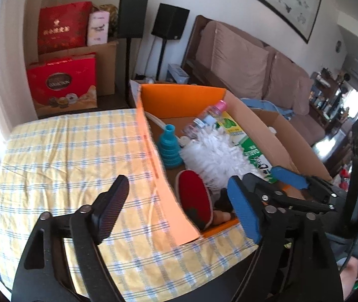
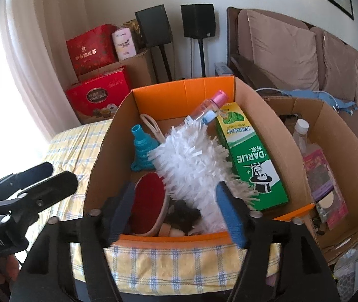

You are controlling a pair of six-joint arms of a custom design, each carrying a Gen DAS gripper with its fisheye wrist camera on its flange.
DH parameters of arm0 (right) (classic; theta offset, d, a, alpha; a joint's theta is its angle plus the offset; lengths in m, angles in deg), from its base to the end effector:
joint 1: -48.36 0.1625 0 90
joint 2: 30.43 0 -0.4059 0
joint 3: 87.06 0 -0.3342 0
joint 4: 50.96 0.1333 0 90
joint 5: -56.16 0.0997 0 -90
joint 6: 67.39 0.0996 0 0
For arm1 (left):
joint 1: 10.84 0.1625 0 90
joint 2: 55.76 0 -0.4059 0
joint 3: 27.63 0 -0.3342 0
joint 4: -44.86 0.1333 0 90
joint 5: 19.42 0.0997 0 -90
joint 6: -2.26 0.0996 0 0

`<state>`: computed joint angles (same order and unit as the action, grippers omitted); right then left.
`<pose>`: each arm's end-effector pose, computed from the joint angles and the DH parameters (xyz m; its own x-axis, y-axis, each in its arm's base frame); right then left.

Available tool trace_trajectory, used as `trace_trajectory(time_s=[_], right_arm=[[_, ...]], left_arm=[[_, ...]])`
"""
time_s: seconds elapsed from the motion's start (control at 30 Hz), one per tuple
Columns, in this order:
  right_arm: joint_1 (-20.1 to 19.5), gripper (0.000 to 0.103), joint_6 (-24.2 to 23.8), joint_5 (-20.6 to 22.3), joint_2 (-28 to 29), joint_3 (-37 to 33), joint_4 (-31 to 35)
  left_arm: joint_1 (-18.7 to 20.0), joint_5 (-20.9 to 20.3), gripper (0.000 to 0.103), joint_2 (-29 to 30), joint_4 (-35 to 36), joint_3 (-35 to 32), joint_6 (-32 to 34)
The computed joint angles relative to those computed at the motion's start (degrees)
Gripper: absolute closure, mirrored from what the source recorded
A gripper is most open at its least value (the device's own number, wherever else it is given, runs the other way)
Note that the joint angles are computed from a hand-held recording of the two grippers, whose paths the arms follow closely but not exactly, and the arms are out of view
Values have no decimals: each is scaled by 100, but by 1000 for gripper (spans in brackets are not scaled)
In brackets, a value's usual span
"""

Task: Organize objects
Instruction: 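Open the left gripper to drop the large knob while the right gripper releases the small knob in the box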

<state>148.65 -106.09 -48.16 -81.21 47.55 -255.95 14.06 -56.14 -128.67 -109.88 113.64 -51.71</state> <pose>0.1833 -0.4015 0.1137 -0.6663 -0.5632 0.4887 -0.7297 0.6276 -0.2715 -0.2171 -0.3357 0.1741 -0.8531 -0.0083 -0.5216 0.3660 0.7030 -0.6098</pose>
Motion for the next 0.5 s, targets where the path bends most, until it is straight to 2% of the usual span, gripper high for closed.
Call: trace_trajectory(time_s=[0.17,0.27,0.3,0.5], right_arm=[[64,16,-63,-58,6,57,-214],[110,12,-86,-67,5,99,-293],[122,11,-88,-57,-4,112,-294],[261,5,-114,-27,-20,220,-401]], left_arm=[[-156,251,8,-483,925,102,-616],[-206,330,5,-806,1445,166,-968],[-233,369,1,-935,1716,177,-1147],[-429,471,0,-1540,2841,241,-1889]])
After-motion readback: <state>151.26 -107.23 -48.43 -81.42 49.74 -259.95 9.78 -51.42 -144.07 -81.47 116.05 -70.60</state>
